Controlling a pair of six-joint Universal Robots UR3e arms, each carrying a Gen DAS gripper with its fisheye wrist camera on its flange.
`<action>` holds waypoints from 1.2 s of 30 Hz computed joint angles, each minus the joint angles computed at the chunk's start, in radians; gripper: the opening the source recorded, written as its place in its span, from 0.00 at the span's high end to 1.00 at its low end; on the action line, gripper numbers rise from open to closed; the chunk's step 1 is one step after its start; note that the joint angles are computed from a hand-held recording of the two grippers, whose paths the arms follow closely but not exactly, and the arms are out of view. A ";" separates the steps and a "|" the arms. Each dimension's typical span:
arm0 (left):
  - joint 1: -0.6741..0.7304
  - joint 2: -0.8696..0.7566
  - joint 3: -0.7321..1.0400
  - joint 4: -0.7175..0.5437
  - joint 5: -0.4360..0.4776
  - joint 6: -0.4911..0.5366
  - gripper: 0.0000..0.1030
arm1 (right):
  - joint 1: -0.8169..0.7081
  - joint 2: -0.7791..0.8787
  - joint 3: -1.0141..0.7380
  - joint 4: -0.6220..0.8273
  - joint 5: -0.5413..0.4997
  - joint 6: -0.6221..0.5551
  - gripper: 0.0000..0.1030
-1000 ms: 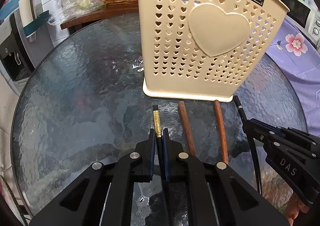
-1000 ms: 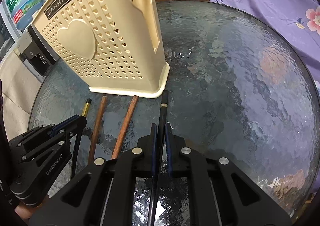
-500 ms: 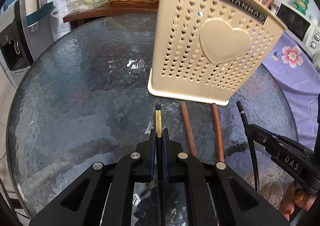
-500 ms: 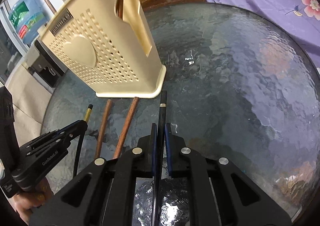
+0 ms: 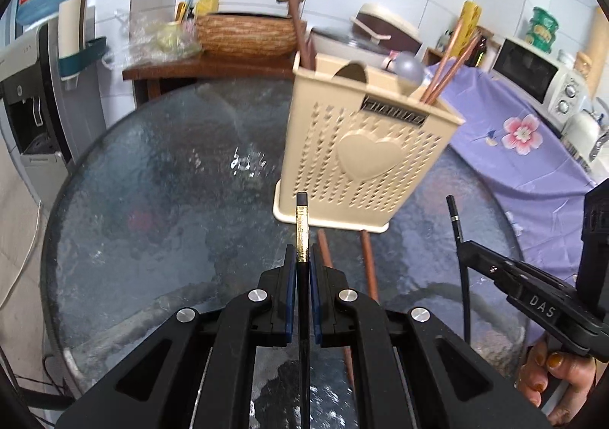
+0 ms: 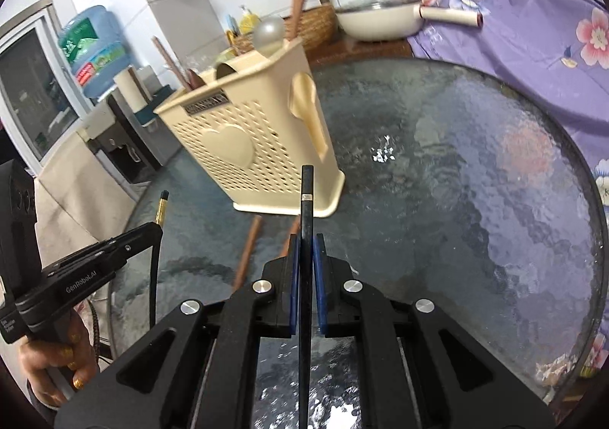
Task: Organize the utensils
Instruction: 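Lift both black chopsticks and carry them over the cream holder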
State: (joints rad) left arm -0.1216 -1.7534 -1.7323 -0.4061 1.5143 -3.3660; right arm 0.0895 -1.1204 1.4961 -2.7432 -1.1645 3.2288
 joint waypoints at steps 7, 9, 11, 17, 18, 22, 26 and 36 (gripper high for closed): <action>-0.006 0.094 -0.045 0.014 -0.012 0.017 0.94 | -0.031 -0.127 0.102 -0.051 0.065 -0.032 0.92; -0.014 0.118 -0.054 0.016 -0.006 0.019 0.94 | -0.037 -0.159 0.121 -0.051 0.080 -0.044 0.92; -0.016 0.140 -0.064 0.018 -0.006 0.022 0.94 | -0.043 -0.187 0.145 -0.060 0.093 -0.051 0.92; -0.024 0.195 -0.082 0.018 -0.009 0.035 0.94 | -0.051 -0.245 0.186 -0.069 0.115 -0.072 0.92; -0.027 0.202 -0.083 0.017 -0.010 0.037 0.94 | -0.051 -0.253 0.193 -0.073 0.116 -0.076 0.92; -0.032 0.218 -0.083 0.014 -0.008 0.042 0.94 | -0.061 -0.285 0.221 -0.081 0.130 -0.086 0.92; -0.027 0.237 -0.091 0.014 -0.012 0.048 0.94 | -0.067 -0.308 0.235 -0.087 0.139 -0.091 0.92; -0.033 0.272 -0.081 0.007 0.001 0.058 0.94 | -0.069 -0.343 0.220 -0.072 0.147 -0.110 0.92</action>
State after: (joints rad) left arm -0.1544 -1.4810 -1.8135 -0.3989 1.5150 -3.3077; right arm 0.0206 -1.4637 1.7166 -2.8155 -1.0179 3.1183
